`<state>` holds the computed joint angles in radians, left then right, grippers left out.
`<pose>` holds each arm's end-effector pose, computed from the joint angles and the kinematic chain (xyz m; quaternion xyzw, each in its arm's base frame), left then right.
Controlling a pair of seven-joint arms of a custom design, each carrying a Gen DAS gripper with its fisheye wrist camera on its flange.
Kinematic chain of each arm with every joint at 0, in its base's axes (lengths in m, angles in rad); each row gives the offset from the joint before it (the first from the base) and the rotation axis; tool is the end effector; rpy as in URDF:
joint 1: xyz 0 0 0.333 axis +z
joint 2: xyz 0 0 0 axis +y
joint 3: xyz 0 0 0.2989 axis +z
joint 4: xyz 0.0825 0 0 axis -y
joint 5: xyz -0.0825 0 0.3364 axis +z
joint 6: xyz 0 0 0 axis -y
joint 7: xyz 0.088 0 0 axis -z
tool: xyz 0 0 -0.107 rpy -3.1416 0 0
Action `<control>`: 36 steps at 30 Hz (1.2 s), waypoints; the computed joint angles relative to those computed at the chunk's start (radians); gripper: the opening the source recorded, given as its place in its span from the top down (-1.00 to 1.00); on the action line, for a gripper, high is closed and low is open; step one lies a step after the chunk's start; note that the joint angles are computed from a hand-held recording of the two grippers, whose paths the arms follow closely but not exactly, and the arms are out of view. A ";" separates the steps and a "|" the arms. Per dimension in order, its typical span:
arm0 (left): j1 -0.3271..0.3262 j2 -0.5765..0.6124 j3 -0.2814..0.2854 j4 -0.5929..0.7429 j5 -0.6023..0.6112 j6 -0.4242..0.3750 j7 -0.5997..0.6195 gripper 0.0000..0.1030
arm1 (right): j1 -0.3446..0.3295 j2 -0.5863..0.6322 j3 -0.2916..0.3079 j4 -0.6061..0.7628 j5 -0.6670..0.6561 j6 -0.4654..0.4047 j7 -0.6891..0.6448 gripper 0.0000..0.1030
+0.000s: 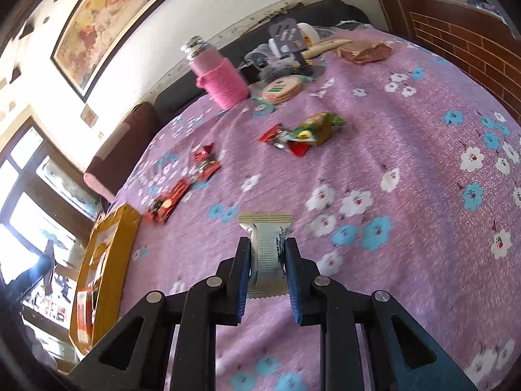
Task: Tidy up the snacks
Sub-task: 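Carry both snacks over the tray and release them inside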
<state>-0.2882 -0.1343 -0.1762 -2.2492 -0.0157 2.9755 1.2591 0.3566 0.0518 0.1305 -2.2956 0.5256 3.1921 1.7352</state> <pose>0.4558 -0.2315 0.5326 -0.5938 0.6886 -0.3813 0.1672 0.4864 0.2038 0.4360 -0.5722 0.7120 -0.0881 0.3974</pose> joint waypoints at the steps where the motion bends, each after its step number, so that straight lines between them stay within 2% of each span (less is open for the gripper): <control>1: -0.006 -0.024 0.012 -0.030 -0.024 0.016 0.014 0.51 | 0.035 -0.023 -0.039 -0.018 -0.156 -0.009 0.122 0.58; 2: -0.014 -0.050 0.027 -0.060 -0.046 0.031 0.026 0.51 | 0.045 -0.046 -0.055 -0.028 -0.330 -0.020 0.260 0.58; 3: -0.017 -0.080 0.038 -0.094 -0.056 0.049 0.029 0.51 | 0.036 -0.062 -0.045 -0.027 -0.436 -0.031 0.346 0.58; 7: -0.012 -0.187 0.076 -0.204 -0.034 0.091 0.000 0.51 | 0.009 -0.074 0.020 0.039 -0.637 -0.081 0.504 0.59; 11: 0.034 -0.266 0.099 -0.272 0.015 0.092 -0.045 0.51 | 0.045 -0.051 0.045 0.132 -0.751 -0.138 0.561 0.59; 15: 0.072 -0.297 0.129 -0.305 0.053 0.078 -0.076 0.50 | 0.113 0.017 0.057 0.244 -0.670 -0.163 0.449 0.59; 18: 0.082 -0.278 0.157 -0.299 0.062 0.055 -0.074 0.50 | 0.149 0.119 0.079 0.380 -0.572 -0.216 0.335 0.59; 22: 0.086 -0.215 0.186 -0.262 0.045 0.037 -0.053 0.50 | 0.224 0.262 0.053 0.571 -0.556 -0.303 0.286 0.59; 25: 0.092 -0.159 0.187 -0.228 0.021 0.019 -0.033 0.50 | 0.275 0.370 0.028 0.719 -0.534 -0.379 0.245 0.60; 30: 0.079 -0.073 0.200 -0.181 -0.070 0.007 0.053 0.50 | 0.342 0.531 -0.030 0.941 -0.523 -0.504 0.225 0.59; 36: 0.126 0.026 0.151 -0.090 -0.147 -0.040 0.121 0.49 | 0.379 0.699 -0.087 1.190 -0.539 -0.647 0.247 0.58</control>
